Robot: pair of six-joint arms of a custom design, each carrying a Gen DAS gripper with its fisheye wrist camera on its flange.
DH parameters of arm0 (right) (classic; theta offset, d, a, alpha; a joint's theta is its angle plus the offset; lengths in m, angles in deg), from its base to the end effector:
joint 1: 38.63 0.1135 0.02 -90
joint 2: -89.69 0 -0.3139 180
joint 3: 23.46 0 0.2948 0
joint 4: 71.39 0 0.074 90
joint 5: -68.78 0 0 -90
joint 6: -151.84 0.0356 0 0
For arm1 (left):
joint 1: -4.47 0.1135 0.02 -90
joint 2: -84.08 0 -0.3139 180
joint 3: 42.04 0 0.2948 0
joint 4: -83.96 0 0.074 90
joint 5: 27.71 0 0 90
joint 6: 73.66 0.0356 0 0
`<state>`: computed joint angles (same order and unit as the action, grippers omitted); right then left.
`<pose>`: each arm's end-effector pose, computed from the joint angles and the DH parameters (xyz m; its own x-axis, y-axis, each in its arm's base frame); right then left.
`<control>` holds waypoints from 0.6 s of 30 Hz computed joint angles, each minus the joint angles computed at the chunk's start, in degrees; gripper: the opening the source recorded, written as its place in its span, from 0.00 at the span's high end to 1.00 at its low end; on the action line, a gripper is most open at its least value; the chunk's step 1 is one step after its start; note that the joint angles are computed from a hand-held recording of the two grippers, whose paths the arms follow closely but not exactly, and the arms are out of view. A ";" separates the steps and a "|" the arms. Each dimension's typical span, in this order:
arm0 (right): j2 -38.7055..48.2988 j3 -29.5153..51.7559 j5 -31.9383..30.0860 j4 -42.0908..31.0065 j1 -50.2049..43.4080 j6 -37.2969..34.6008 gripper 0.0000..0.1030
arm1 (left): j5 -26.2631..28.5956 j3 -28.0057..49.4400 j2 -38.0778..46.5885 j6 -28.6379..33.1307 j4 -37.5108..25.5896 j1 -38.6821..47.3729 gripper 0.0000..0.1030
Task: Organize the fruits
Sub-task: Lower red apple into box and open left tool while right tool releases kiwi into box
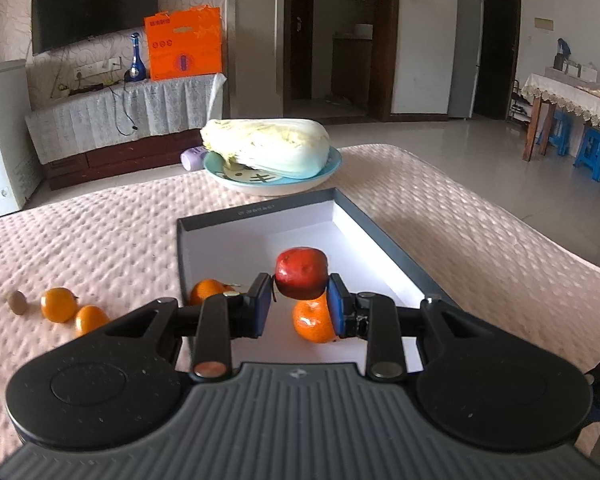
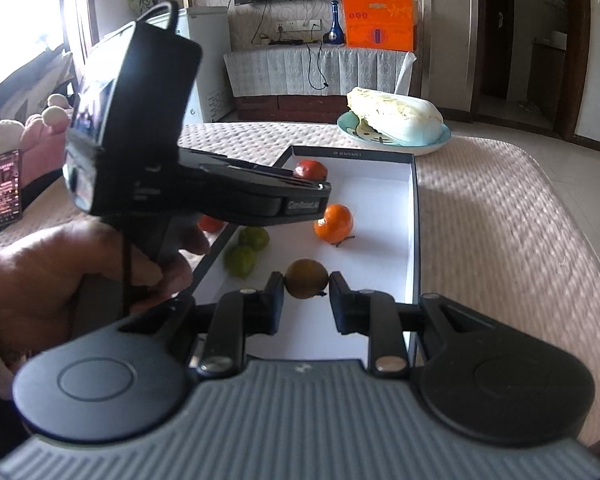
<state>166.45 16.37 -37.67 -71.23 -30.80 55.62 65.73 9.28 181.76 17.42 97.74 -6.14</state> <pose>0.2665 0.0468 0.1772 -0.5510 -0.1807 -0.8147 -0.4175 0.9050 0.0817 0.3512 -0.0680 0.1523 -0.5248 0.1174 -0.8431 0.2434 0.9698 -0.0164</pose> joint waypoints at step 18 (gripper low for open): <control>5.17 2.55 3.28 2.52 2.75 4.54 0.73 | 1.32 -3.82 -5.36 -0.57 2.80 2.04 0.54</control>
<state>171.62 18.92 -34.39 -68.72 -28.05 60.15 67.05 5.46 176.40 16.85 100.54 -4.10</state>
